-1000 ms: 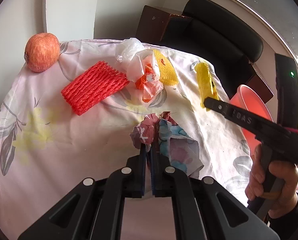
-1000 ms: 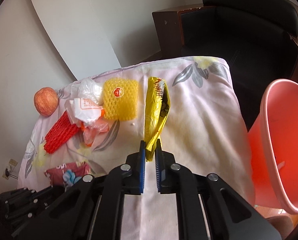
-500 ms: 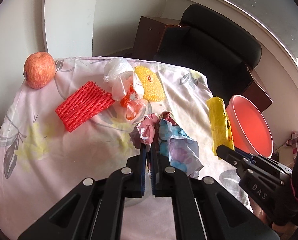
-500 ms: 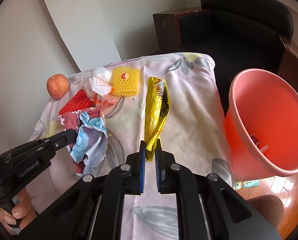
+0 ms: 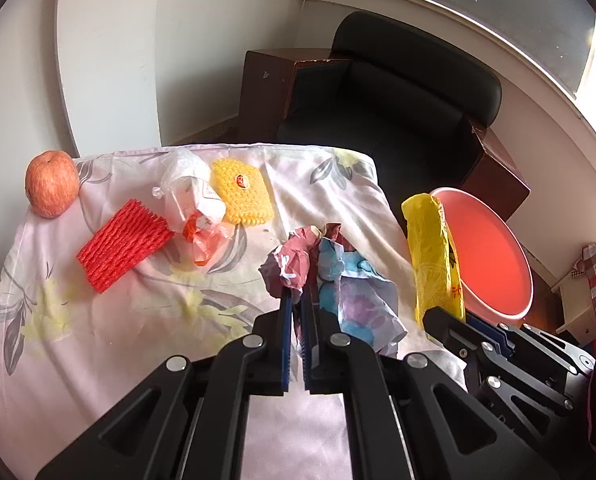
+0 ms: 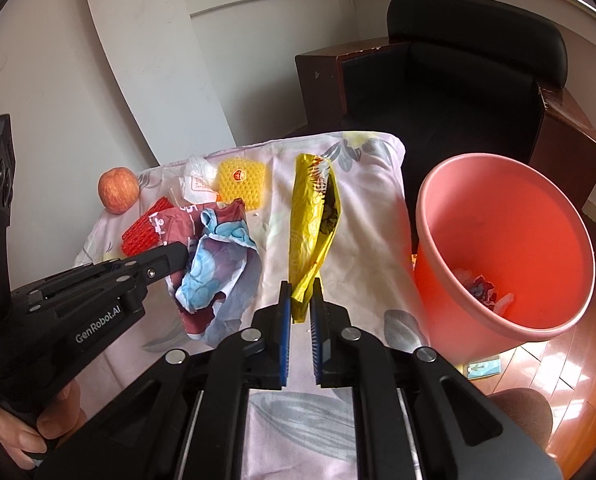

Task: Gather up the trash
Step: 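Carry both wrappers over the pink bucket and open both grippers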

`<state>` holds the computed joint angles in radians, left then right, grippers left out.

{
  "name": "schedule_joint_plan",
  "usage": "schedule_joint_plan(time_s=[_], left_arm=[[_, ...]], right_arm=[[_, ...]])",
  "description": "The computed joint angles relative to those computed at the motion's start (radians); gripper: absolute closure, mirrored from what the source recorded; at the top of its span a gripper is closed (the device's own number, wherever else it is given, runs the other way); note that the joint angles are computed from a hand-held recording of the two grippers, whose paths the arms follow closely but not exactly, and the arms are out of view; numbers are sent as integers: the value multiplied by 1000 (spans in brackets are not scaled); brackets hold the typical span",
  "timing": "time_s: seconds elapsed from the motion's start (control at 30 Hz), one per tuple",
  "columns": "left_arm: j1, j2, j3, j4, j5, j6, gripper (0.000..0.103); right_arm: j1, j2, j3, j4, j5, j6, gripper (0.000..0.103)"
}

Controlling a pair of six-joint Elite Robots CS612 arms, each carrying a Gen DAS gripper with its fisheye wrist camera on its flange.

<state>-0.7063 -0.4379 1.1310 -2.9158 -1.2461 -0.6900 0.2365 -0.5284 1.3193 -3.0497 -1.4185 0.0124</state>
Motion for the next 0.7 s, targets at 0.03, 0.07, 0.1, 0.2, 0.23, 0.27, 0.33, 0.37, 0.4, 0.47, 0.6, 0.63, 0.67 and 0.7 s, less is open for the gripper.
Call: schedule_joint_plan(time_s=[0.03, 0.07, 0.1, 0.2, 0.23, 0.27, 0.33, 0.37, 0.4, 0.47, 0.6, 0.63, 0.67, 0.7], left_arm=[[-2, 3, -9, 3, 0, 8, 100], [-4, 7, -19, 6, 0, 16, 100], [-5, 12, -30, 9, -1, 26, 100], [-10, 28, -70, 18, -2, 56, 100], [-12, 34, -85, 21, -3, 66, 100], [-13, 41, -101, 24, -5, 75, 100], [-16, 55, -136, 29, -11, 96, 100], [-18, 62, -154, 32, -14, 107, 100], [-20, 70, -174, 37, -17, 119, 100], [-23, 89, -217, 53, -22, 141, 100], [-26, 132, -315, 100, -50, 170, 100], [-27, 143, -341, 116, -56, 179, 100], [-28, 156, -369, 133, -62, 188, 100], [-28, 169, -398, 152, -71, 195, 100]], right_arm=[[-3, -1, 3, -8, -3, 6, 94], [-5, -3, 6, -16, -8, 12, 94], [-8, -3, 9, -24, -12, 21, 94], [-18, -6, 14, -42, -28, 45, 94], [-22, -8, 16, -48, -35, 54, 94], [-25, -9, 17, -53, -41, 59, 94], [-32, -12, 19, -64, -58, 68, 94], [-35, -13, 19, -69, -67, 72, 94], [-39, -14, 21, -74, -76, 76, 94], [-47, -18, 24, -85, -95, 87, 94], [-63, -20, 22, -85, -121, 116, 94], [-66, -20, 20, -80, -129, 121, 94], [-70, -19, 17, -73, -135, 127, 94], [-74, -19, 16, -67, -139, 133, 94]])
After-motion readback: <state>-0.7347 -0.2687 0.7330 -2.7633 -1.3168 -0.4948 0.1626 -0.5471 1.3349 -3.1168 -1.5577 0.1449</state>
